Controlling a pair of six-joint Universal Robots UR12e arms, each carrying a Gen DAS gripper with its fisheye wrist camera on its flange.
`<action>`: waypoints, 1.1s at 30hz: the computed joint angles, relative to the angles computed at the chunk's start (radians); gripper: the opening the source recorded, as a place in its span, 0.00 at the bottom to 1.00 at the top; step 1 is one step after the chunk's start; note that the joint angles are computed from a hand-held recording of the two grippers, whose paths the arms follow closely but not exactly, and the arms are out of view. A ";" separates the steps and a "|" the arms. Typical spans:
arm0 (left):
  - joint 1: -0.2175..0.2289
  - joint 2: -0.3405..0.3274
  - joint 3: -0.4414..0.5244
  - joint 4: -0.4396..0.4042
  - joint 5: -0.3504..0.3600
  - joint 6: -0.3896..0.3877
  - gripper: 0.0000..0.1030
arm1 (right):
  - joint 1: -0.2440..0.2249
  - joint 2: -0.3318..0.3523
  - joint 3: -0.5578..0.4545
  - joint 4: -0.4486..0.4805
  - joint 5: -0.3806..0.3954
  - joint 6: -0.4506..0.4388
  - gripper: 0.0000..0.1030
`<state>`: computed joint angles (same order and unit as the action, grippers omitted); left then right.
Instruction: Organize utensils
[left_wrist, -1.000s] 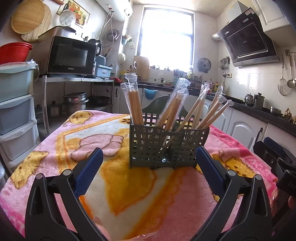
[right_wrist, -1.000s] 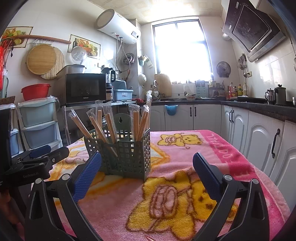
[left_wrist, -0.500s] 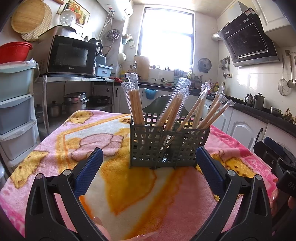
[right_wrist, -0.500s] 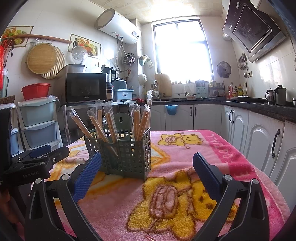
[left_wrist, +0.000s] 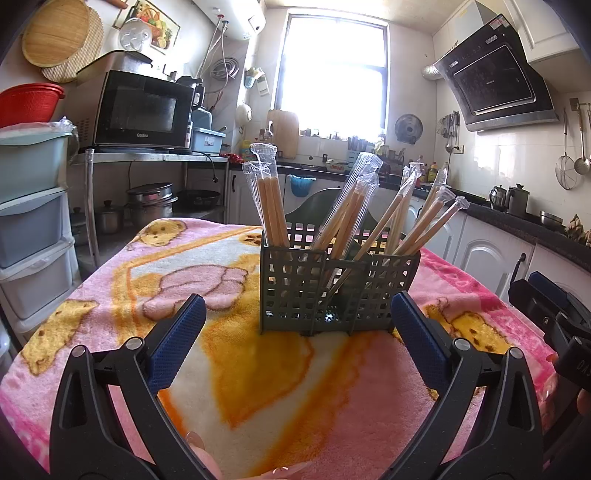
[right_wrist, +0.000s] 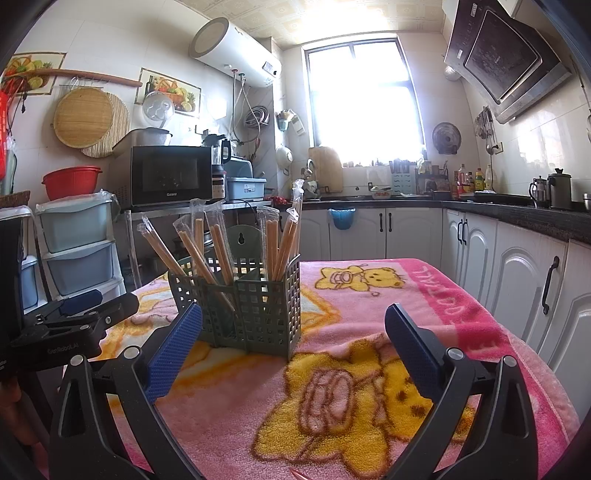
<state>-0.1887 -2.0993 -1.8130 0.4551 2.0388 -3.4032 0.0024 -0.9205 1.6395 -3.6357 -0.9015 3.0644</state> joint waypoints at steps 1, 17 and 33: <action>0.000 0.000 0.000 -0.001 0.000 -0.001 0.90 | 0.000 0.000 0.000 0.000 0.000 0.000 0.94; 0.008 0.006 -0.009 -0.022 -0.032 -0.015 0.90 | 0.003 -0.006 0.002 0.028 -0.023 -0.012 0.94; 0.100 0.112 -0.033 -0.407 -0.043 -0.241 0.90 | 0.021 0.001 -0.130 0.408 -0.298 -0.102 0.94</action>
